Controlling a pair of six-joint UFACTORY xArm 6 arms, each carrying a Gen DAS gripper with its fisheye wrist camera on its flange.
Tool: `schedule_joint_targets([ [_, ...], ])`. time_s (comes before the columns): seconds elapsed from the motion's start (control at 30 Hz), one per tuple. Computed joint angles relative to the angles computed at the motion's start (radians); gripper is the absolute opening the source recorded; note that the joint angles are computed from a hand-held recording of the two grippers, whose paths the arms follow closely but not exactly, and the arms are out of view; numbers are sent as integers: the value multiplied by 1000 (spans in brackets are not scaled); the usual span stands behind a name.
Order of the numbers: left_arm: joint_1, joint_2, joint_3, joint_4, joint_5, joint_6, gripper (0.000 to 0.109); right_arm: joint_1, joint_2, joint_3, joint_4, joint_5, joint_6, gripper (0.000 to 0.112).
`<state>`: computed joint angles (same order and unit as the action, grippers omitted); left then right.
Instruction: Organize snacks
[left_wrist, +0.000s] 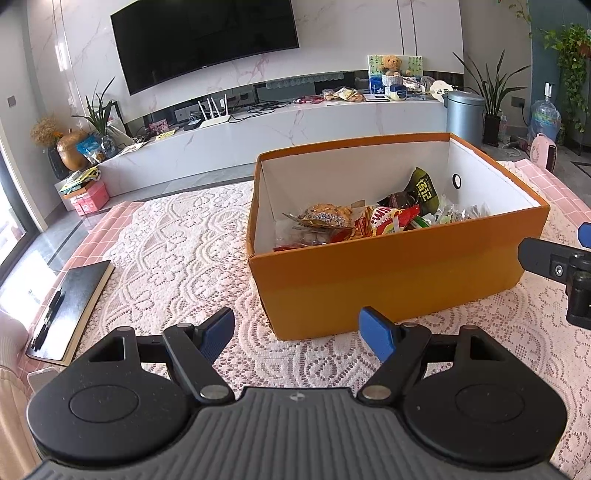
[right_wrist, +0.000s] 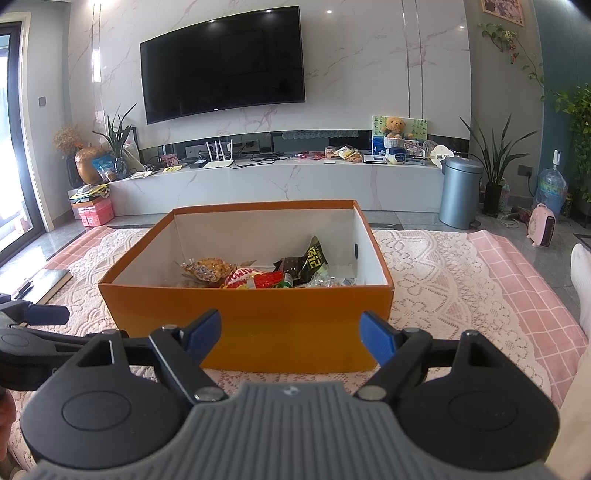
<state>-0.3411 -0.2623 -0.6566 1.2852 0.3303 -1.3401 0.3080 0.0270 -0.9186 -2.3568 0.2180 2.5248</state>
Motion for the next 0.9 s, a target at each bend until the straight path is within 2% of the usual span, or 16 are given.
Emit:
schedule_joint_targets([
  [0.9, 0, -6, 0, -9, 0, 10, 90, 4, 6, -2, 5, -5, -6, 81],
])
